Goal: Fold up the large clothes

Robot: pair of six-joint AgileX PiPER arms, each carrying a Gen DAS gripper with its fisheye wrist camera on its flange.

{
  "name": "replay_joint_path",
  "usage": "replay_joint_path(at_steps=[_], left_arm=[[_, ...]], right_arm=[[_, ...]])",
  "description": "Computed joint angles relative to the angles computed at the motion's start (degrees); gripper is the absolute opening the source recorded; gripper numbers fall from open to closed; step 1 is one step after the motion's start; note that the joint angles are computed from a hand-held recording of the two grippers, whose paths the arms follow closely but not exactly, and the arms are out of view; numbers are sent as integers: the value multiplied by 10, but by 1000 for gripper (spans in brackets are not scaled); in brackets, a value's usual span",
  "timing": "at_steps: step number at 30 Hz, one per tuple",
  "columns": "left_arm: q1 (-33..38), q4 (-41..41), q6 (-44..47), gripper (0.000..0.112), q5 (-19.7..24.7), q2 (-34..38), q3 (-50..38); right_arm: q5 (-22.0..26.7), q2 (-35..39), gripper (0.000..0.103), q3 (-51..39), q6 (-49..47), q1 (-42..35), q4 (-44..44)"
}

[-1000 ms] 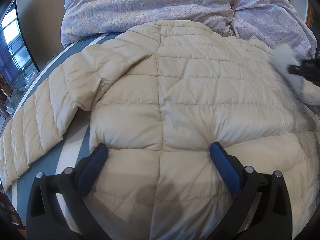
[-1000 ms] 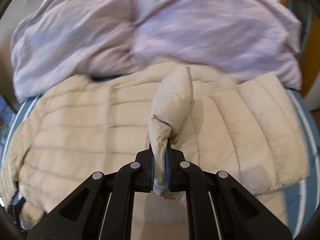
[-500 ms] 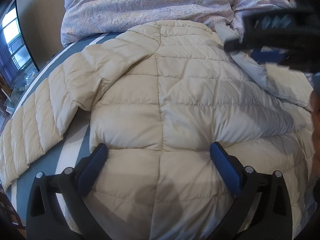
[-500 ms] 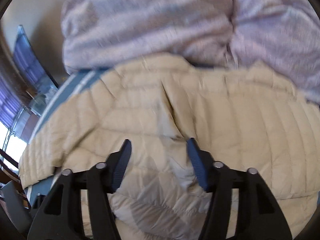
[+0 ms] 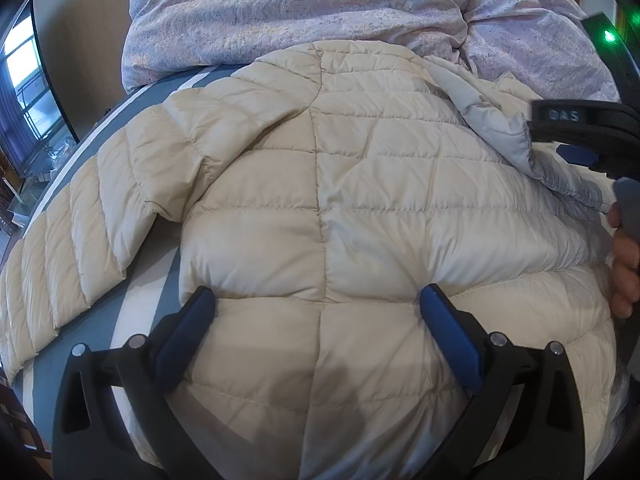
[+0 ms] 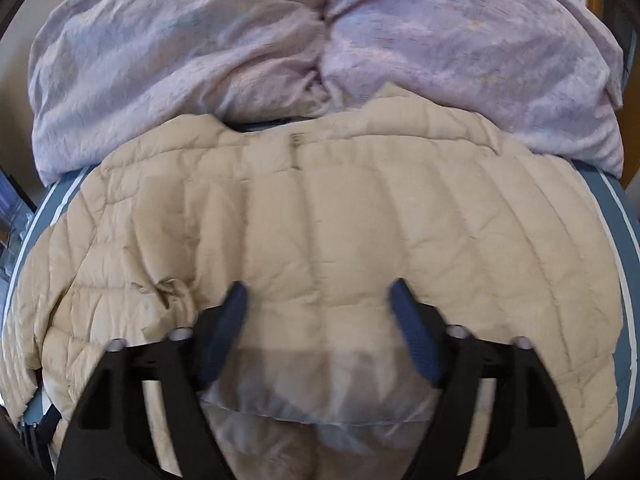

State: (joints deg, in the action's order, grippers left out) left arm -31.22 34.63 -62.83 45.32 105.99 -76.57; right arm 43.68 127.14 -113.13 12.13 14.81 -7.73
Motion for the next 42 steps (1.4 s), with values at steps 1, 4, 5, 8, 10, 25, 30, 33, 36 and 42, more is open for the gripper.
replay_joint_path(at_steps=[1, 4, 5, 8, 10, 25, 30, 33, 36, 42], left_arm=[[0, 0, 0, 101, 0, 0, 0], [0, 0, 0, 101, 0, 0, 0], [0, 0, 0, 101, 0, -1, 0], [0, 0, 1, 101, 0, -1, 1], [0, 0, 1, 101, 1, -1, 0], [46, -31, 10, 101, 27, -105, 52], [92, -1, 6, 101, 76, -151, 87], [140, 2, 10, 101, 83, -195, 133], [201, -9, 22, 101, 80, -258, 191], [350, -77, 100, 101, 34, -369, 276]], right_arm=[[0, 0, 85, 0, -2, 3, -2], [8, 20, 94, -17, 14, 21, -24], [11, 26, 97, -20, 18, 21, -25], [-11, 33, 102, 0, 48, 28, -60], [-25, 33, 102, 13, 80, 38, -101], [-28, 31, 102, 14, 63, 27, -74], [-33, 28, 102, 19, 60, 25, -70], [-35, 27, 102, 21, 60, 25, -68], [-36, 27, 102, 21, 59, 24, -67], [-38, 25, 102, 24, 59, 24, -66]])
